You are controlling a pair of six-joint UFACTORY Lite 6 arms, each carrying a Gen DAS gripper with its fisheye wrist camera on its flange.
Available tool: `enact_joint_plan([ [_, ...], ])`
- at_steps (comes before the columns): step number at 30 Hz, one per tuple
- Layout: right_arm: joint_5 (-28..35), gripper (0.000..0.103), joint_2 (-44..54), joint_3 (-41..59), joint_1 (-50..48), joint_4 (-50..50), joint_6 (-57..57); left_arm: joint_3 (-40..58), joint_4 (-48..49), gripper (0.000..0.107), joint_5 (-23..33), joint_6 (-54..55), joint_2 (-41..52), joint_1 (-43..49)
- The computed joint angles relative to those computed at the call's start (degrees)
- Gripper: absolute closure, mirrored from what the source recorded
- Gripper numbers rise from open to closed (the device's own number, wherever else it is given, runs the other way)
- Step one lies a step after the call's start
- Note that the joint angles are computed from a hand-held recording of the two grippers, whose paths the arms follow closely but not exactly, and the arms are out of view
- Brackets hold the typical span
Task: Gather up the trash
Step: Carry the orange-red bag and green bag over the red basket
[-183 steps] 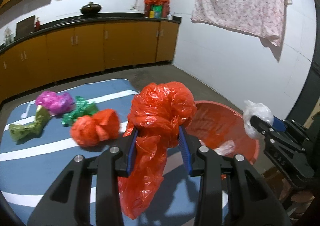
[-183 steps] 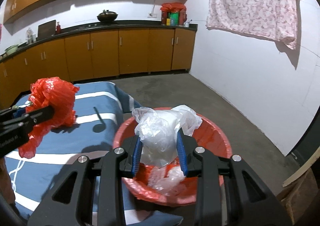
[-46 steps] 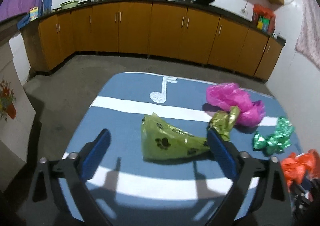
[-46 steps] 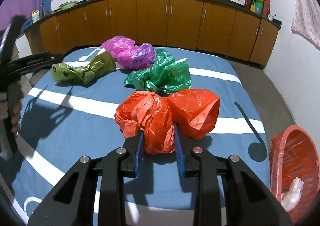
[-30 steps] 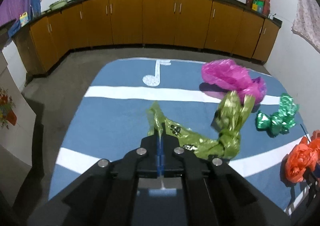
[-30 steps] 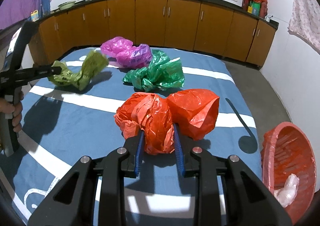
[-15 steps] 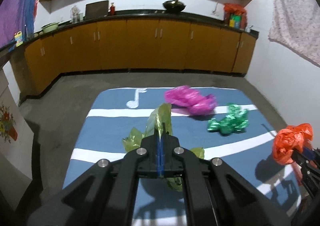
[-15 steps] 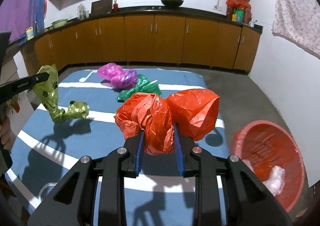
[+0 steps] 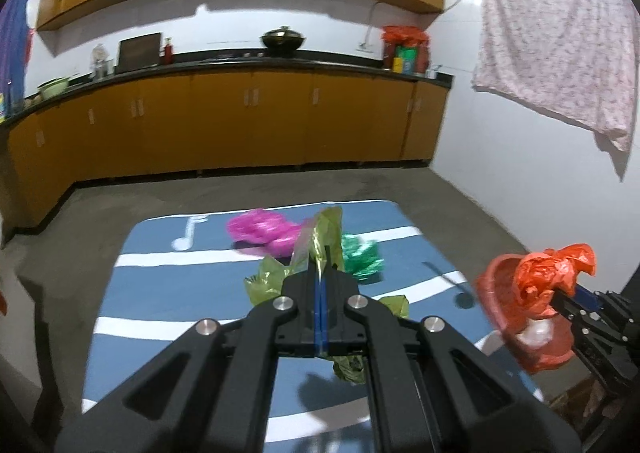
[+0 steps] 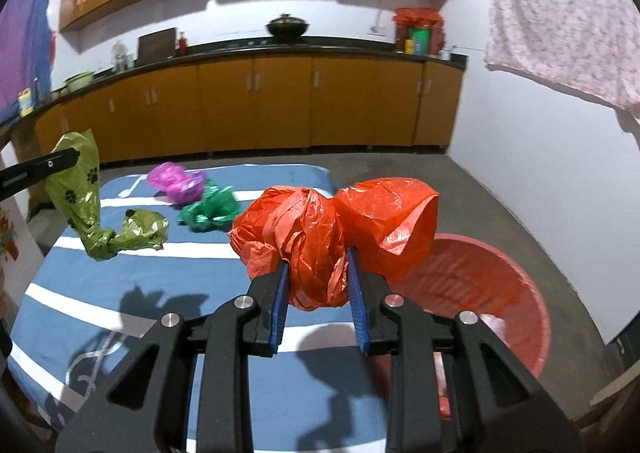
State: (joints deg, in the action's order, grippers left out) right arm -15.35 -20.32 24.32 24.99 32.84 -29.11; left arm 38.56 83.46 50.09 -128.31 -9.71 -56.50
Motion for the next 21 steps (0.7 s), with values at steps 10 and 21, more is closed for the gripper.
enact_joint_plan([
  [10,2.16,0.075,-2.76,-2.04,-15.57,-24.87,21.07,20.21,5.15,0.105,-4.64,-2.65,20.03,-2.61],
  [21,-0.74,0.075,0.58,-0.39,-33.27,-65.17,58.01,46.61,5.38,0.105,-11.41,2.09,41.59,-3.83],
])
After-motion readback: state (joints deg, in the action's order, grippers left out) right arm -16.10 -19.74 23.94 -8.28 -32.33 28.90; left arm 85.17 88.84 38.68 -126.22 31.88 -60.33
